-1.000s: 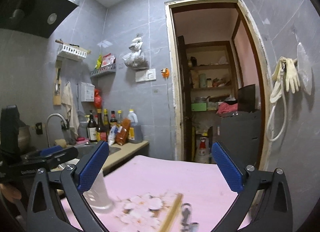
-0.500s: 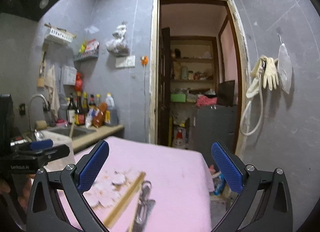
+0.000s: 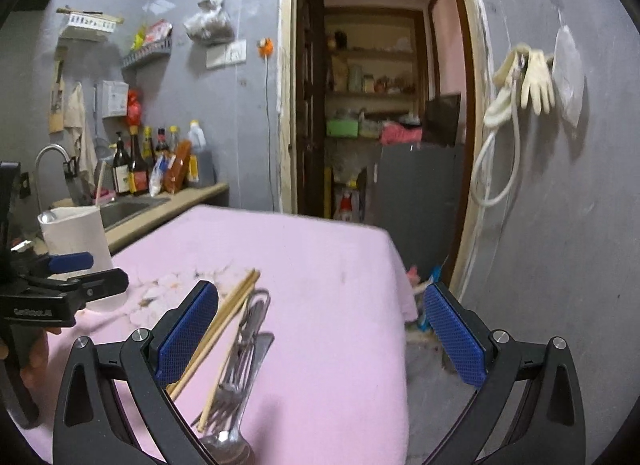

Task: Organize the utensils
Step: 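Move the left tool back toward the chopsticks and utensils, then grasp a chopstick with the left tool while the right tool grasps the spoon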

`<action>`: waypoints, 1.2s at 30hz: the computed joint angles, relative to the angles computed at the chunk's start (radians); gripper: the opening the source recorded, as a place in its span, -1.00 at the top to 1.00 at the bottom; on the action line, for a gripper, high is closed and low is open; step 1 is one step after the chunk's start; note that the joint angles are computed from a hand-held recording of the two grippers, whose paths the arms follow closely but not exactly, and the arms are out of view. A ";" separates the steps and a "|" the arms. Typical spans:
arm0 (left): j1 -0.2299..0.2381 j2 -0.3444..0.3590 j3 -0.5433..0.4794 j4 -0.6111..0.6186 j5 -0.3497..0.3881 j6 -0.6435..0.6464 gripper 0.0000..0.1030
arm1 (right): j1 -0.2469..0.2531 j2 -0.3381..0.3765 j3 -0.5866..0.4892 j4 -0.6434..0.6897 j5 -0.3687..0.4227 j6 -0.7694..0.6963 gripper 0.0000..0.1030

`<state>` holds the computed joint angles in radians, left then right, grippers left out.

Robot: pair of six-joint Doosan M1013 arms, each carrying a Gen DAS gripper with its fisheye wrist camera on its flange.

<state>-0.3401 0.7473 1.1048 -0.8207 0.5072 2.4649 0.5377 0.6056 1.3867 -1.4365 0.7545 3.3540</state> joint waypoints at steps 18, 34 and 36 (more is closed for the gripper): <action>-0.023 0.139 -0.246 0.297 0.287 -0.205 -0.26 | -0.076 0.033 -0.084 0.698 -0.161 -0.624 0.14; -0.038 0.249 -0.448 0.392 0.483 -0.234 0.46 | -0.082 0.084 -0.176 0.867 -0.078 -0.888 0.18; -0.040 0.264 -0.477 0.402 0.500 -0.251 0.58 | -0.084 0.087 -0.181 0.877 -0.078 -0.901 0.17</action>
<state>-0.3800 1.0115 0.6281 -0.4191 1.0072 2.2137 0.4533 0.6923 1.2059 -0.5597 0.6763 2.4525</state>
